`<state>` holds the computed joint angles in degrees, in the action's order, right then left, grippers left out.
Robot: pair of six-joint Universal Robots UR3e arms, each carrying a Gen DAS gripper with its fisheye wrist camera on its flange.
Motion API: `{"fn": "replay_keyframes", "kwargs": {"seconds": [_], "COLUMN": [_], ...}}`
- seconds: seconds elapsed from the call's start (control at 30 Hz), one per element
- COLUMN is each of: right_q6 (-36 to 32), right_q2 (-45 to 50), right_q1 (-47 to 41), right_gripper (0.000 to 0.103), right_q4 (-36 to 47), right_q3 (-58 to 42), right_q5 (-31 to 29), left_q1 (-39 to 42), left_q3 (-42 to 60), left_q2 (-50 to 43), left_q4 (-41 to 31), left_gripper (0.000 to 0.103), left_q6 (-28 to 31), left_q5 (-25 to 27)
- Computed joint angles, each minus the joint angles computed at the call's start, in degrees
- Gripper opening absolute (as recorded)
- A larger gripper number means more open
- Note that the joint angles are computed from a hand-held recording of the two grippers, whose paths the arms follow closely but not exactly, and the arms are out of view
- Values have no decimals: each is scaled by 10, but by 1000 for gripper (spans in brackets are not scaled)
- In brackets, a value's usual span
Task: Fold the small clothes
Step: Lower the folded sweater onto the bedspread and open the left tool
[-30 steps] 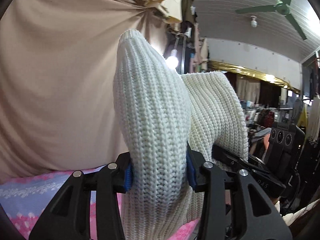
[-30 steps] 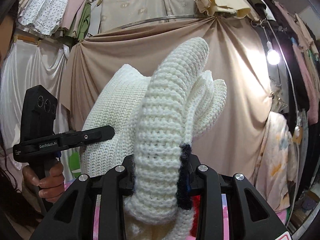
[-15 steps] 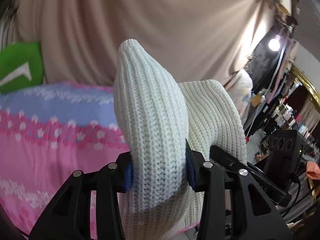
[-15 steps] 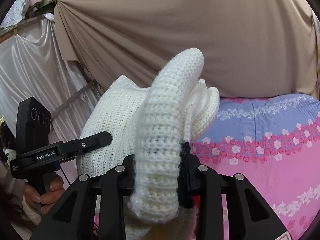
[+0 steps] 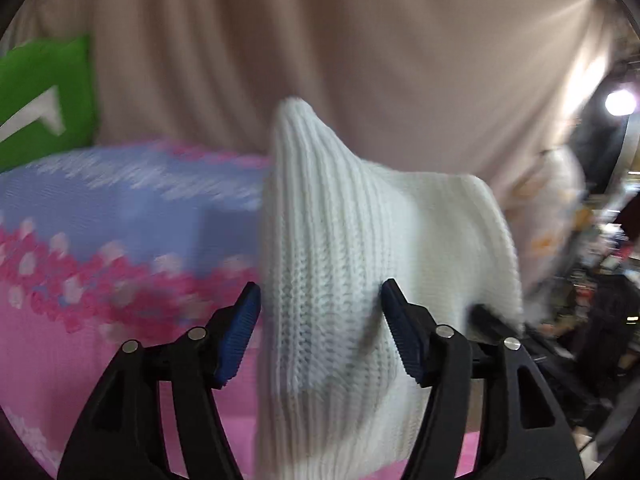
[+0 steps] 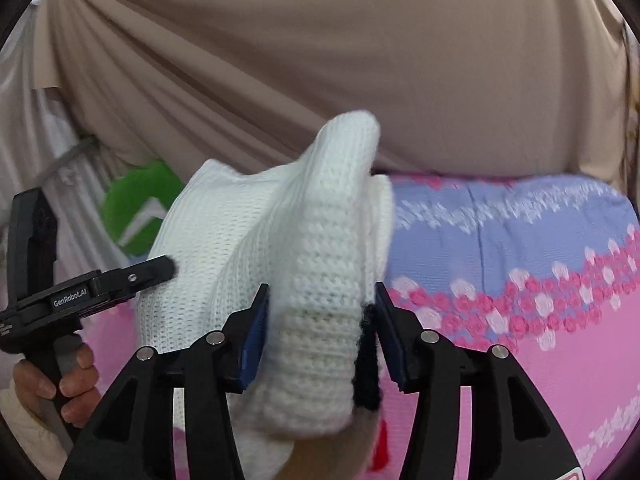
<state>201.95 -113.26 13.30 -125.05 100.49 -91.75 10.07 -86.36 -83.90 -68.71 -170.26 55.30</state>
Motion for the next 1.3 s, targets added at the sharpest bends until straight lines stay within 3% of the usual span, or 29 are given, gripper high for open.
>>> {"fn": "replay_keyframes", "kwargs": {"seconds": [0.07, 0.13, 0.27, 0.4, 0.5, 0.53, 0.6, 0.67, 0.77, 0.83, 0.9, 0.97, 1.03, 1.1, 1.23, 1.3], "right_q6": [15, 0, -14, -14, -14, -17, -33, -37, -62, -77, -91, -90, -75, -59, -58, -66], "right_q2": [-24, -115, -172, -134, -40, -3, 64, 48, 7, 28, 117, 155, 109, 46, -53, -42], "right_q1": [-47, -106, -130, -158, -157, -151, -131, -126, -112, -117, -111, -139, -163, -175, -181, -139], "right_gripper": [46, 46, 46, 47, 56, 49, 17, 15, 15, 15, 15, 15, 18, 24, 28, 29], "right_q4": [32, 36, 80, 29, -48, -62, -69, -104, -172, -218, -156, -134, -116, -87, -16, -18], "right_q3": [50, 132, 184, 213, 208, 200, 168, 160, 139, 153, 128, 154, 162, 167, 204, 218], "right_q5": [36, 107, 128, 164, 171, 165, 142, 150, 160, 165, 122, 131, 166, 176, 195, 157], "left_q1": [-4, 51, 95, 36, -38, -59, -101, -122, -122, -128, -145, -156, -160, -159, -154, -163], "left_q3": [-27, -87, -142, -129, -110, -110, -104, -91, -92, -84, -65, -58, -60, -64, -58, -57], "left_q2": [-29, 10, 90, 73, 22, 5, -31, -55, -53, -68, -104, -132, -133, -124, -107, -107], "left_q4": [-2, -27, -77, -51, 23, 52, 94, 102, 115, 118, 110, 107, 107, 106, 88, 87], "left_gripper": [49, 49, 52, 58, 58, 58, 57, 56, 56, 56, 56, 58, 58, 58, 56, 56], "left_q6": [-17, 0, 35, 5, -43, -55, -72, -74, -77, -81, -83, -76, -76, -71, -73, -69], "left_q5": [63, 16, 10, 26, 77, 101, 153, 185, 190, 206, 235, 249, 255, 256, 247, 261]}}
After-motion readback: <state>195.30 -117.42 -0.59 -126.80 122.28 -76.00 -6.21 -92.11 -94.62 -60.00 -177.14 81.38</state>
